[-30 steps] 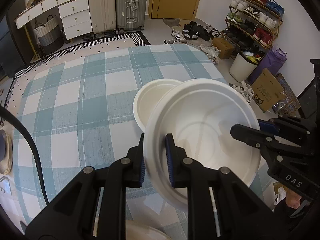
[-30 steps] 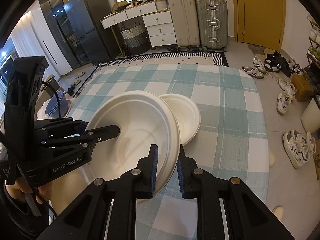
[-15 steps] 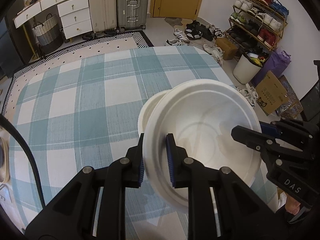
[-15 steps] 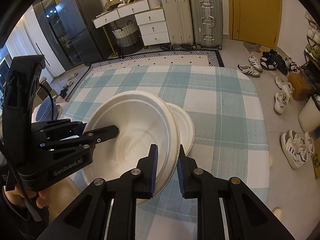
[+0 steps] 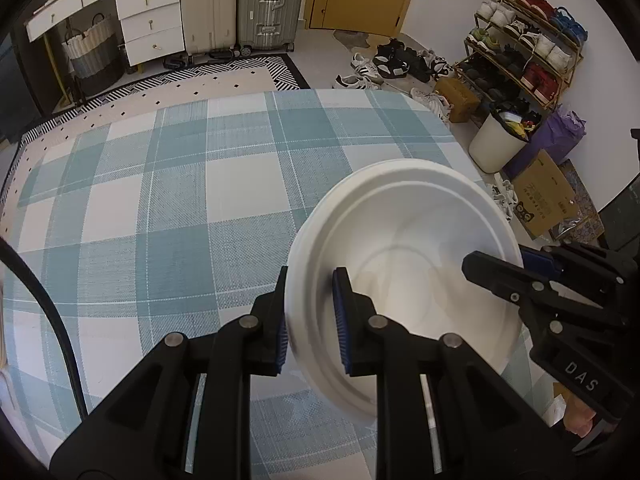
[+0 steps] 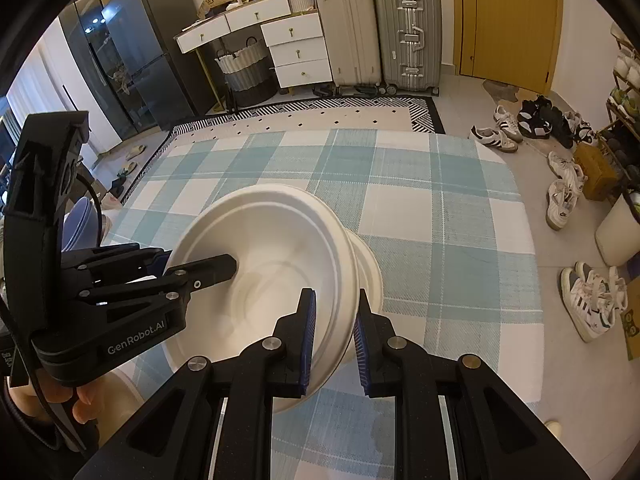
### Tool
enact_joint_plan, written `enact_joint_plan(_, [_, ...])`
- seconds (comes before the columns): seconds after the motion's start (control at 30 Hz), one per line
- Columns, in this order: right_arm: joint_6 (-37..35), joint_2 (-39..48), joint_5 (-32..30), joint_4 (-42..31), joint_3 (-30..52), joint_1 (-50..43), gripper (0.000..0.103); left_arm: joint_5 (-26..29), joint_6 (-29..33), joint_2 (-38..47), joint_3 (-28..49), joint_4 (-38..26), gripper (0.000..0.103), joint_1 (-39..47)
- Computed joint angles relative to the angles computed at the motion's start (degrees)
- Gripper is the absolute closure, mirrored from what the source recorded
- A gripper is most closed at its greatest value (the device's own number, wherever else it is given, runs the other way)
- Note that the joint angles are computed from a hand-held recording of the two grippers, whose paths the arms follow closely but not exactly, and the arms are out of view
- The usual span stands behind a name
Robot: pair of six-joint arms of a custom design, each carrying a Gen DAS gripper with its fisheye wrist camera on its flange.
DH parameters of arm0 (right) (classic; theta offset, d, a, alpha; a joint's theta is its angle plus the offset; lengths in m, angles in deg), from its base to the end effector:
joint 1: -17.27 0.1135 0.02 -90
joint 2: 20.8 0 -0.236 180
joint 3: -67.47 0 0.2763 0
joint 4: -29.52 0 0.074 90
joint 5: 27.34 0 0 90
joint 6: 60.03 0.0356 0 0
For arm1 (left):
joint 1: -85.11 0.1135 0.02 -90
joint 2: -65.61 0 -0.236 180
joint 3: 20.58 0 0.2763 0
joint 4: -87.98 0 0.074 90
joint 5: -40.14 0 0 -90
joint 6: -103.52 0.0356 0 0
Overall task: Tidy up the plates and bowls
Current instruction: 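Lift the white bowl stack with both grippers and carry it toward the third white bowl, then lower the stack into the third white bowl and open both grippers, then move both grippers back and hover over the three nested white bowls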
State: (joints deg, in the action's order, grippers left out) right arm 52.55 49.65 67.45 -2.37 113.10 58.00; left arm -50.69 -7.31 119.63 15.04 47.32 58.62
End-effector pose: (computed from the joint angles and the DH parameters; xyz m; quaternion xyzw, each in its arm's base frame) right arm 0.1928 0.1621 0.1284 -0.1392 0.9472 0.1161 0.2646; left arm 0.1791 -0.0887 0.1233 0.0457 0.9627 -0.1006 0.2471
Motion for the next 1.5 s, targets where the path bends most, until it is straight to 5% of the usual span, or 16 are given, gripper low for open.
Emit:
enact_joint_plan(0.77, [-2.1,9.3,-2.9,5.5,0.8,-3.5,0.085,0.7,2.2,10.5,0.8,7.3,0.086,2.1])
enact_joint_plan(0.93, [-2.0,7.1,-2.8,4.3,-0.1,-3.8,0.084,0.3,1.5,9.3,0.4,6.9,0.067,1.8])
enact_joint_plan(1.3, [-1.5,2.0,-1.4,1.2,-1.8,-3.3,0.078,-0.5,1.3,4.5,-0.6,3.6,0.049,2.0])
enact_joint_plan(1.43, [-1.0,-0.8,-1.0,0.3,-2.9,-3.0,0.054,-0.4,1.3,1.9,-1.4,2.1,0.037,2.4])
enact_joint_plan(1.5, [-0.7,-2.3,-1.5,0.1,-3.6,-3.0,0.051,-0.1,1.3,0.9,-1.8,1.7,0.032,2.5])
